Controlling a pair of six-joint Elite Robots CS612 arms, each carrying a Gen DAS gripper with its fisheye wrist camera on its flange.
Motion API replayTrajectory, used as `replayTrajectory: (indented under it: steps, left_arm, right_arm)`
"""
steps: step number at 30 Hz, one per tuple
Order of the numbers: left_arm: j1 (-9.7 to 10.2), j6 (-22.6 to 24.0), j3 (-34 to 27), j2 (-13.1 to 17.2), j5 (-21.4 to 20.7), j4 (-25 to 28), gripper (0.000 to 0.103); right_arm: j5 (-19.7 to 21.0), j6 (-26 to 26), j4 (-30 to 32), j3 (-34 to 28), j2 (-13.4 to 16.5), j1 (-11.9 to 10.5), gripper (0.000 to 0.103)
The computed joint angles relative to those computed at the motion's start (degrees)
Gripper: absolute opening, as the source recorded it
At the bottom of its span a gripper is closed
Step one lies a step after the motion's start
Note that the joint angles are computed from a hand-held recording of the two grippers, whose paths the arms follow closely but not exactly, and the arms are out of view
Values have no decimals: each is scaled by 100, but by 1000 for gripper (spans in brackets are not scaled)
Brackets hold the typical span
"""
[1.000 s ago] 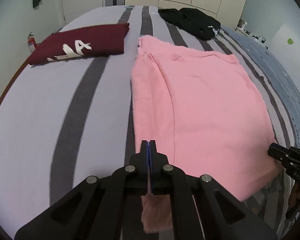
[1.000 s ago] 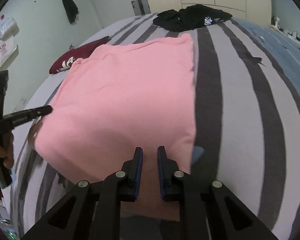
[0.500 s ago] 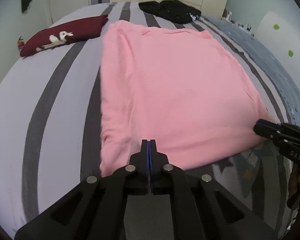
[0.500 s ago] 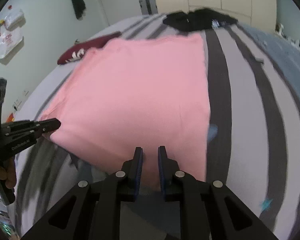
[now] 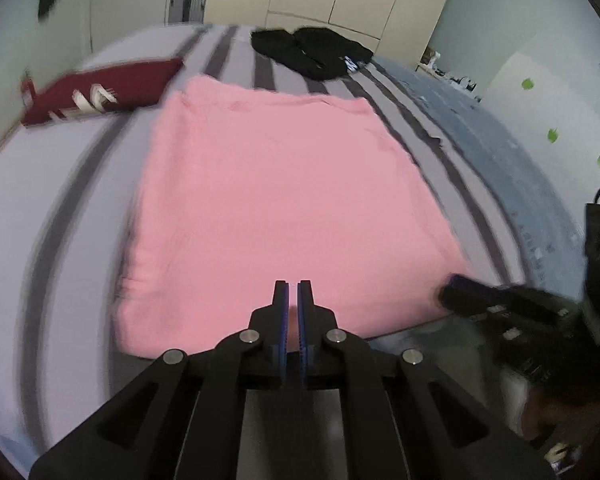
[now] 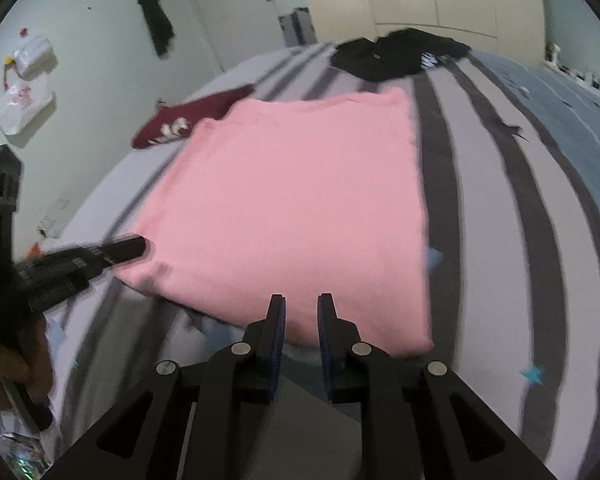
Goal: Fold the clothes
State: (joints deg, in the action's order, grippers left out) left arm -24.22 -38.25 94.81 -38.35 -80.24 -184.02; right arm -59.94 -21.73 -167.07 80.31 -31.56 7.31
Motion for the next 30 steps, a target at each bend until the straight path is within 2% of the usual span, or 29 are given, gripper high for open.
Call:
replayTrajectory:
  steps: [1,4,7,8,10,15,17,21,25,30]
  left_arm:
    - [-11,-44,-101,78,-77,34,2]
    - [-54,90,-225,192,63,249,2]
    - [49,61,-149,196,-174,173,2]
    - [86,47,-109,168,-236,171,2]
    - [99,48,0,33,15,240,2]
    - [217,-171,187,-59,574,401,2]
    - [289,-168,165,55,361,302,2]
    - [296,-184,37,-76,514,642,2]
    - [410,258,-347,16,858,523,2]
    - [671,783,-1247,440,949,891,2]
  right_arm:
    - [49,17,-5,-50,33,29,15]
    - [-60,135,-52,-205,149,82,15]
    - [-306,233,64,-380,276,67,15]
    - [-379,220,132,-435,318,44,11]
    - [-387,58,187,-492,336,-29,2]
    - [-477,-57,228,-578,347,-149,2]
    - [-483,-50,289,-602,372,-169,2]
    - [-521,63,319,-720,379,-157,4]
    - [-511,217,307,-1030,431,-122,8]
    - [-411,-2,480,-2011,885,32,8]
